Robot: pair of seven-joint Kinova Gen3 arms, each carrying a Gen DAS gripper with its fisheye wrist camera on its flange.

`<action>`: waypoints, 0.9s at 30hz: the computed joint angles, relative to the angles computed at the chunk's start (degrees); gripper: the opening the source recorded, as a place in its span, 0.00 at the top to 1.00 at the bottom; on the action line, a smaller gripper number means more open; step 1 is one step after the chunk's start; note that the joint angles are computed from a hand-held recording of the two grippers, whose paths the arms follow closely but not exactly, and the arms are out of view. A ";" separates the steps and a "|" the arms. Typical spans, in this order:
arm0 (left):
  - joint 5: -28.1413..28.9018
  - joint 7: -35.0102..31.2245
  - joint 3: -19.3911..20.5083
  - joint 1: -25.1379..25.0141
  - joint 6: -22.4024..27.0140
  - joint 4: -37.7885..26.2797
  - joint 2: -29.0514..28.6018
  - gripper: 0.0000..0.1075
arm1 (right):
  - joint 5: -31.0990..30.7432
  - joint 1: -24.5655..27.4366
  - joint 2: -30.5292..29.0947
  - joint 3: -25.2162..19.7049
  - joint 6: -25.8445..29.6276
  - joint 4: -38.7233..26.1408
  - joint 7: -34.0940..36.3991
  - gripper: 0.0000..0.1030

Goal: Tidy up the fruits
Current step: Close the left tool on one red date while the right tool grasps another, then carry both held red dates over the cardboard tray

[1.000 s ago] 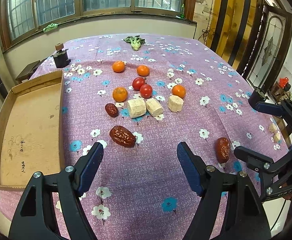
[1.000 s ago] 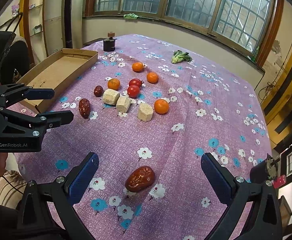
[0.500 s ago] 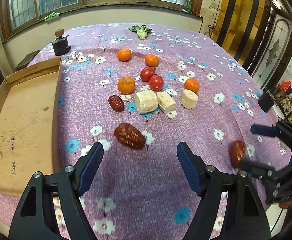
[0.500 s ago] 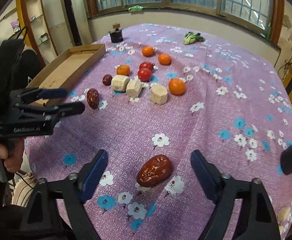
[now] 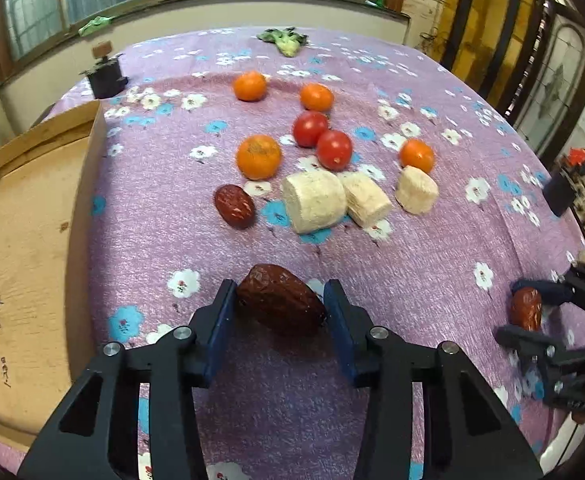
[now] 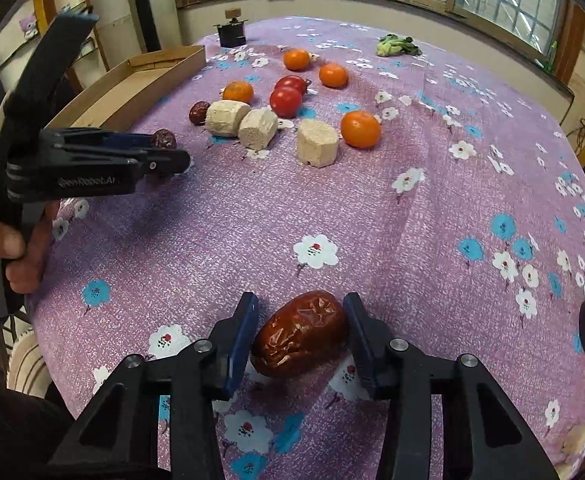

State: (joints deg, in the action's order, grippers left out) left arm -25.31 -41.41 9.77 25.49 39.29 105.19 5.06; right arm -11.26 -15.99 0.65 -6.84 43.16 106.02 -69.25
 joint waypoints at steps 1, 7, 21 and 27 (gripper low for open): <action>0.92 -0.85 0.03 -0.30 -0.28 0.15 -0.24 0.61 | -0.65 0.23 -0.16 0.20 0.16 0.09 0.40 0.57; 2.75 -1.75 0.70 -0.76 -1.43 1.90 -2.41 0.61 | -5.35 1.79 -2.60 1.68 1.00 0.40 3.53 0.57; 0.27 2.15 4.24 -3.08 -0.08 4.41 -9.28 0.61 | -12.06 -0.37 -3.28 0.79 1.60 -2.07 7.22 0.57; 3.55 0.10 4.53 -6.42 -1.65 6.76 -12.80 0.61 | -13.52 -1.65 -2.26 -0.05 2.05 -3.68 7.40 0.57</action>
State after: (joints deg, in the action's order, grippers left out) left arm -21.75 -41.31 14.30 19.07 37.64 111.95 -7.74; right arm -24.78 -17.64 -1.61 -6.89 45.20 102.34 -61.84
